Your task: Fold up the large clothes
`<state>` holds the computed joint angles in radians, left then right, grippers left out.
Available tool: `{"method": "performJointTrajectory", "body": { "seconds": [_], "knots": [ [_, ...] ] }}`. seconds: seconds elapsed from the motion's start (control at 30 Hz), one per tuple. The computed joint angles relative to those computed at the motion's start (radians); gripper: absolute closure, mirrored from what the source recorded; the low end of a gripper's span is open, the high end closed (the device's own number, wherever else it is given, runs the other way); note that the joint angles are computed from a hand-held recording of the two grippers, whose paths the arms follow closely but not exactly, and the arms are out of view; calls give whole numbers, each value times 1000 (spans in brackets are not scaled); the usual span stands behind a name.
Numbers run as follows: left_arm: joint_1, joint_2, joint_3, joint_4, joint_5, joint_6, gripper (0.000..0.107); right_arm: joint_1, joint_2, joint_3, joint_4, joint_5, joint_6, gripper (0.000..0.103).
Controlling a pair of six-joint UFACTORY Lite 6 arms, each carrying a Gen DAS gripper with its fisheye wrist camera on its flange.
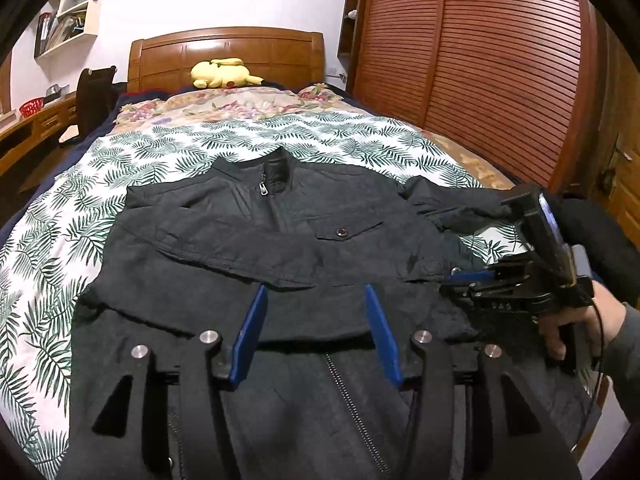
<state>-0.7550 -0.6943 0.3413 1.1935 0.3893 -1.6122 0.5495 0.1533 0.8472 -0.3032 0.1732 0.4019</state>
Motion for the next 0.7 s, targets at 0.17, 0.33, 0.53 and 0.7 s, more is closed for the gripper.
{"method": "performJointTrajectory", "body": {
  "seconds": [0.17,0.33,0.53,0.7],
  "knots": [
    [-15,39,13,39,4,-43,57,0,-93,11,-8,74,-36,78],
    [-47,76,27,79,20,-88,57,-73,-173,82,-5,151,-65,66],
    [-73,110,35,102,34,-118,57,-205,-145,177,-81,198,-60,43],
    [-76,127,40,111,26,-130,57,-316,-72,228,-88,209,-98,43]
  ]
}}
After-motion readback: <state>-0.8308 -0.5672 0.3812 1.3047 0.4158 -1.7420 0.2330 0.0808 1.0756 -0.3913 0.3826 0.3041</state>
